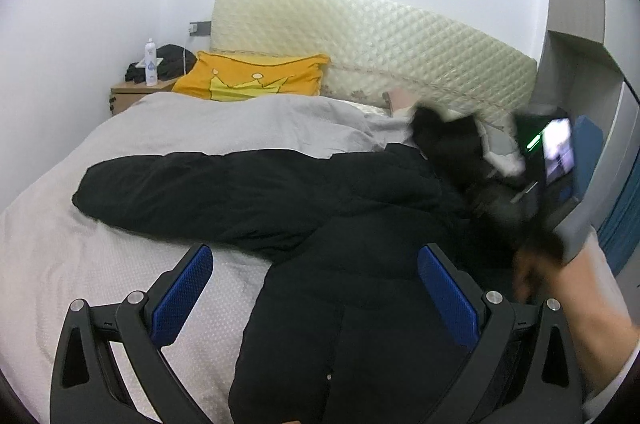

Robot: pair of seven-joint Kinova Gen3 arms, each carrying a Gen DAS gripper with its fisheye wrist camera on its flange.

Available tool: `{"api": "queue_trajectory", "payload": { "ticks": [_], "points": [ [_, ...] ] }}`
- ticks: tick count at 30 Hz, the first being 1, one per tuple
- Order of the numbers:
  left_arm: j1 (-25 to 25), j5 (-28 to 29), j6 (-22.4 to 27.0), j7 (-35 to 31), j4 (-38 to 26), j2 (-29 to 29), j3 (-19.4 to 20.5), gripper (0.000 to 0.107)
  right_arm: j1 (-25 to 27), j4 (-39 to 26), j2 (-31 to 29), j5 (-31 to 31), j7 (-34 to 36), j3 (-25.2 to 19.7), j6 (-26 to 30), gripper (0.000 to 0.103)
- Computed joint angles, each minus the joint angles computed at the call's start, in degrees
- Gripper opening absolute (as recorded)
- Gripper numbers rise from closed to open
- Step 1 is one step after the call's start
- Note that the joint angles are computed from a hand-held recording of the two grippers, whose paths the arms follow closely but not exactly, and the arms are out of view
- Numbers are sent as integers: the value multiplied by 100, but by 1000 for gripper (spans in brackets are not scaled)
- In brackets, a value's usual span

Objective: Fold large clothes
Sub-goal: 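Carry the held sleeve across the jacket body and lay it down, then open the right tool and withdraw it from the folded sleeve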

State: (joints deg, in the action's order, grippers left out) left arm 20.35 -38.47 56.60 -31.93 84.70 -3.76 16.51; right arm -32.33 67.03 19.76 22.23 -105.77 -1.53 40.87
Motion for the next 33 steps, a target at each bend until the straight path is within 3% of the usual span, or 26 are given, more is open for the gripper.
{"api": "queue_trajectory", "payload": {
  "ticks": [8, 10, 11, 12, 13, 17, 22, 24, 33],
  "points": [
    [-99, 445, -77, -265, -49, 38, -136, 102, 243, -293, 418, -728, 307, -168, 716, 10],
    [-86, 513, -17, -357, -119, 85, -140, 102, 215, -257, 378, -818, 263, -173, 746, 18],
    [-66, 494, 51, -370, -167, 120, -126, 102, 264, -245, 341, -918, 304, -208, 767, 25],
    [-42, 466, 113, -370, -217, 154, -121, 103, 318, -222, 316, -1030, 360, -254, 768, 40],
    [-14, 447, 177, -378, -264, 186, -123, 102, 368, -162, 257, -1152, 425, -312, 733, 46],
    [144, 366, 400, -398, -458, 287, -131, 102, 506, -77, 90, -1488, 587, -411, 698, 49],
    [384, 270, 676, -363, -742, 367, -139, 102, 892, 269, -423, -2060, 914, -536, 512, 55],
    [488, 190, 809, -335, -886, 404, -100, 103, 995, 471, -698, -2191, 945, -536, 354, 69],
    [1118, -331, 1391, -111, -1395, 500, 121, 103, 1291, 1143, -1860, -2209, 763, -511, 115, 69]
  ]
}}
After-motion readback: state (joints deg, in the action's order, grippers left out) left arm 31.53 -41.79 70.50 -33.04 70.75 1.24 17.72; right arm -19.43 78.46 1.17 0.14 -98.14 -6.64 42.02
